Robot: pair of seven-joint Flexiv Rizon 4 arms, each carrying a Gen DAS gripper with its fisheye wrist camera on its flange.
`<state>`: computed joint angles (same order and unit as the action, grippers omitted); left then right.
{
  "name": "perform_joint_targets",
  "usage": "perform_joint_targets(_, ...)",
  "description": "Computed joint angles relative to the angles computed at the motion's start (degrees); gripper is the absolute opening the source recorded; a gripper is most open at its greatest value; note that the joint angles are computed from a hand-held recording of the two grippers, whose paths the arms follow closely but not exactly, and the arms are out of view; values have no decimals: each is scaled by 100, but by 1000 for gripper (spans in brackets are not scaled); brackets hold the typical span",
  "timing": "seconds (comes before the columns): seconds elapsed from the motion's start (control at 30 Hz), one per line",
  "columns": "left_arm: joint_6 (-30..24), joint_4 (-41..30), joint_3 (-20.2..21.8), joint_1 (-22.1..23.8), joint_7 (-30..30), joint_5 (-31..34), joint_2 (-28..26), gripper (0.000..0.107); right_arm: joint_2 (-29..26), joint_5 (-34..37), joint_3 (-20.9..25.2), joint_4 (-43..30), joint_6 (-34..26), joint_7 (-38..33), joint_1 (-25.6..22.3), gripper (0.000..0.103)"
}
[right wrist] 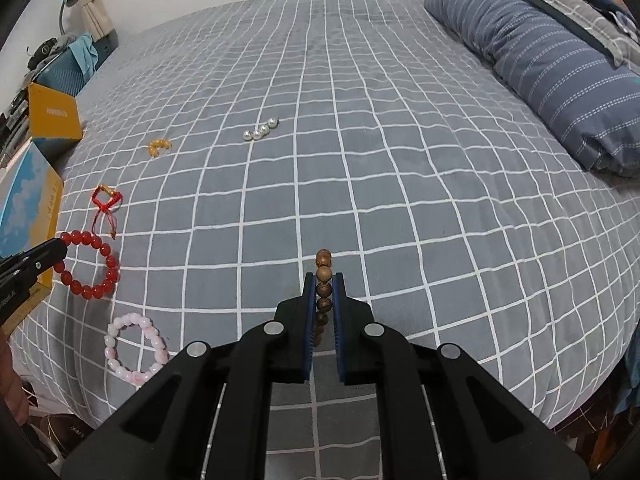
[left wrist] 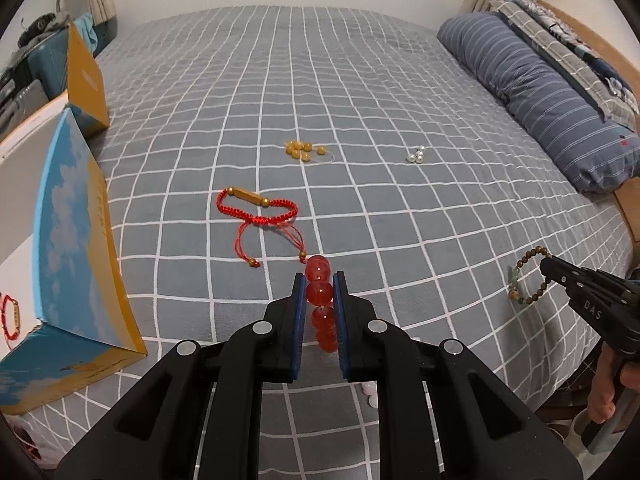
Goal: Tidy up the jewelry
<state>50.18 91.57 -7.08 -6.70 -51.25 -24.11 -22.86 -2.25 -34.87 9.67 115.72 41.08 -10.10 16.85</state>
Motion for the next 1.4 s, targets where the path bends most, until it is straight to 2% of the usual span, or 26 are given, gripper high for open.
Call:
perform_joint_targets(0.8,204,240,50,89,163,-222,399,13,18,-475,53,-324,-326,184,137,7)
perform_joint_targets(1.4,339,-177,156,302,40,-360,469,13,-640,-907,-128,-1536,-441,-109,513,7)
